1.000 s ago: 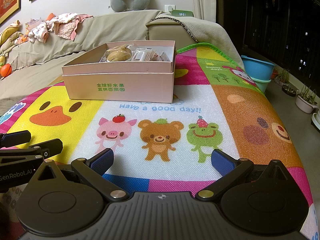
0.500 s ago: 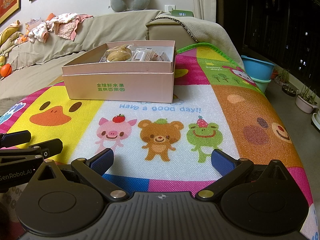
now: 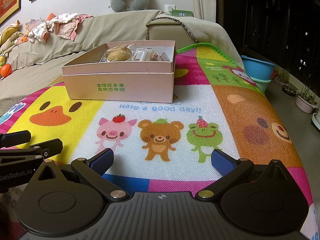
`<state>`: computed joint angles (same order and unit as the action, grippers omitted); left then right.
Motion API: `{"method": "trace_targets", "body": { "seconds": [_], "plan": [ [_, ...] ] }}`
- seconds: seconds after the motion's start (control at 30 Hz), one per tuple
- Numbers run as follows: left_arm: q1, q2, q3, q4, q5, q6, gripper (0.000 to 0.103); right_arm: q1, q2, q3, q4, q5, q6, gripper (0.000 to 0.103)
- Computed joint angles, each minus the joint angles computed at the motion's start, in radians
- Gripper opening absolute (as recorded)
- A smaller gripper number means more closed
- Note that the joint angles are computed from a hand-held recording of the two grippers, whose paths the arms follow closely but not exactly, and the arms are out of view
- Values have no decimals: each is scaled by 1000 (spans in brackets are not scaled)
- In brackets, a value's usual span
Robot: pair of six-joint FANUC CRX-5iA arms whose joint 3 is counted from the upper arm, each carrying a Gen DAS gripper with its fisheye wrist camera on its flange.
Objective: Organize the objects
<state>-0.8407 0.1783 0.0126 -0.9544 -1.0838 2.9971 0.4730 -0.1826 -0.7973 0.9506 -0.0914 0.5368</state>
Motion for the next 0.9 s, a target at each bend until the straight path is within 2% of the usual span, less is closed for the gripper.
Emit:
{"method": "trace_targets", "body": {
  "seconds": [0.9],
  "plan": [
    [-1,1,2,1,0,-3,80,-2,0,-1,7,2,-7,103]
  ]
}}
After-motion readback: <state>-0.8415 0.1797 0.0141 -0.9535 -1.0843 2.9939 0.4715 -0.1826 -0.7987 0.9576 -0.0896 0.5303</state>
